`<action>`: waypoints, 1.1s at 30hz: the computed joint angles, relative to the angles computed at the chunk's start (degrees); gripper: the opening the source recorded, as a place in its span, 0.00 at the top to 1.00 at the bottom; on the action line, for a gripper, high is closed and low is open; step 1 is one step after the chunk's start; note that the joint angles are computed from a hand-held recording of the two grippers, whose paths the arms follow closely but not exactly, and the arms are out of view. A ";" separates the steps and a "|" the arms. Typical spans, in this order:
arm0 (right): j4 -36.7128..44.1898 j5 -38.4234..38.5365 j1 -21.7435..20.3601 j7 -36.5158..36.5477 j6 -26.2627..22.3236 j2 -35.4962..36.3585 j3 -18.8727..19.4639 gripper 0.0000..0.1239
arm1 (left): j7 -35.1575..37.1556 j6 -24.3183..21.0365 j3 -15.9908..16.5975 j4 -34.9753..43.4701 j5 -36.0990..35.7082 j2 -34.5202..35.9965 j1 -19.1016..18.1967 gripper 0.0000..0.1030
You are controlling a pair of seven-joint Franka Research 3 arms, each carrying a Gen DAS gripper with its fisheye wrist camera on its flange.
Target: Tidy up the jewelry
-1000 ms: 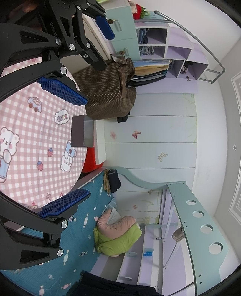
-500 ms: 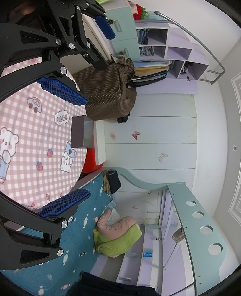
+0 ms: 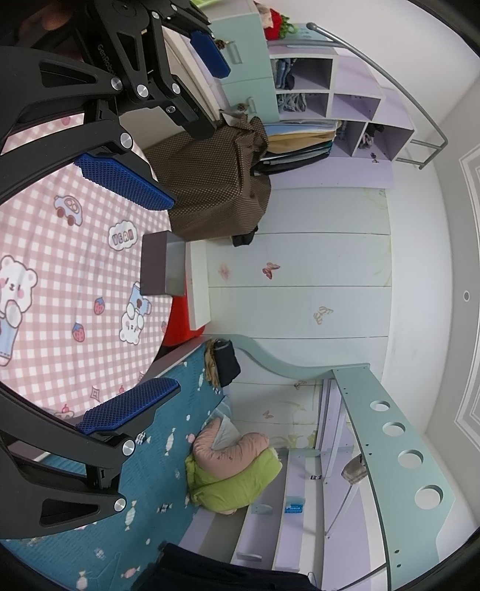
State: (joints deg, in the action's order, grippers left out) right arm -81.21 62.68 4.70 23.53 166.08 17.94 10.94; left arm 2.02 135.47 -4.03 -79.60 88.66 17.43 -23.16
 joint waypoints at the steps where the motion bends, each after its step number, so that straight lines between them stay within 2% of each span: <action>1: 0.04 -0.13 0.08 0.19 0.03 0.05 -0.02 0.28 | 0.01 -0.04 0.00 0.02 0.00 0.03 -0.02 0.07; 26: 0.21 -0.01 0.22 0.37 0.23 0.12 0.02 0.28 | -0.43 -1.10 0.03 1.11 1.85 0.71 -1.07 0.07; 33: 0.08 -0.64 0.25 1.17 0.21 -0.17 -0.06 0.28 | 0.11 -0.61 0.31 1.83 0.42 1.19 -1.27 0.07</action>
State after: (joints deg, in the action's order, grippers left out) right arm -81.14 62.04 4.95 24.70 166.29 17.77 10.88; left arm 2.13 134.86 -3.72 -77.77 89.08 18.62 -24.43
